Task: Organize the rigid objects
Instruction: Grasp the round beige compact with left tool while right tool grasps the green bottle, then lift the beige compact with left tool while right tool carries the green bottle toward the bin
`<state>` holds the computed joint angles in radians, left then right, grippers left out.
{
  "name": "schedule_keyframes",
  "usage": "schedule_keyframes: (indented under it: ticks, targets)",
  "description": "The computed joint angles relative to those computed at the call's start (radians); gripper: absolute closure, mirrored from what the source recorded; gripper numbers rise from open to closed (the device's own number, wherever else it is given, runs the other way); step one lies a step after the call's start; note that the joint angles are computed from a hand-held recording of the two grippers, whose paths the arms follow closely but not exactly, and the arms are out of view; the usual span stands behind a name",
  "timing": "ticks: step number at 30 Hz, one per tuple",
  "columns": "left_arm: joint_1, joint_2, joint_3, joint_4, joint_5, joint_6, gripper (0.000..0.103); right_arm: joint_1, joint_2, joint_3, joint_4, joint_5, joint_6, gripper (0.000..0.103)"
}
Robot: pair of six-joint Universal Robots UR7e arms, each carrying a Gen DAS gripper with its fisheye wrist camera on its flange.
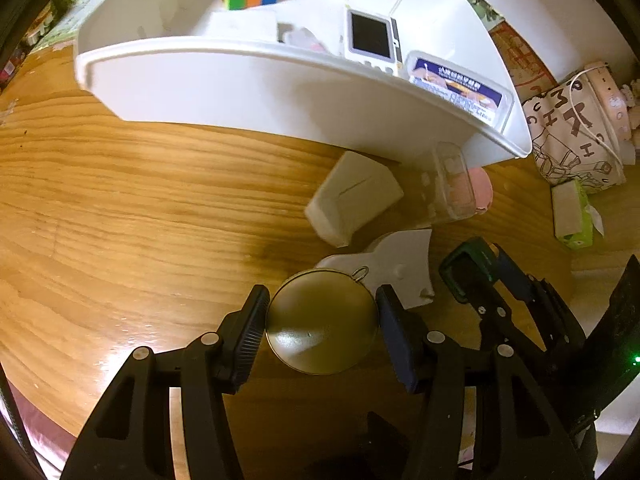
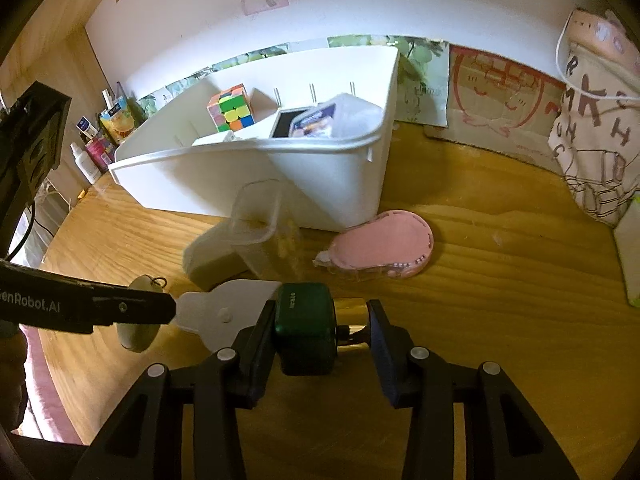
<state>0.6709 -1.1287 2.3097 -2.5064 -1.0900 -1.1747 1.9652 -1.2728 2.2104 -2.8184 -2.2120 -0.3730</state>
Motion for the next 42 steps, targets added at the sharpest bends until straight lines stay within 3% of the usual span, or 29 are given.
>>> schedule_keyframes:
  ticks: [11, 22, 32, 42]
  targets:
    - [-0.023, -0.193, 0.085, 0.05, 0.035, 0.078, 0.044, 0.133, 0.048, -0.01, -0.033, -0.094, 0.117, 0.06]
    - [0.029, -0.339, 0.094, 0.084, 0.117, 0.222, 0.044, 0.232, 0.169, -0.085, -0.111, -0.133, 0.153, 0.06]
    - [0.086, -0.346, 0.046, 0.015, 0.171, 0.427, 0.044, 0.277, 0.277, -0.184, -0.136, -0.119, 0.154, 0.06]
    - [0.128, -0.287, 0.022, -0.206, 0.184, 0.663, 0.044, 0.272, 0.361, -0.223, -0.359, -0.128, 0.05, 0.06]
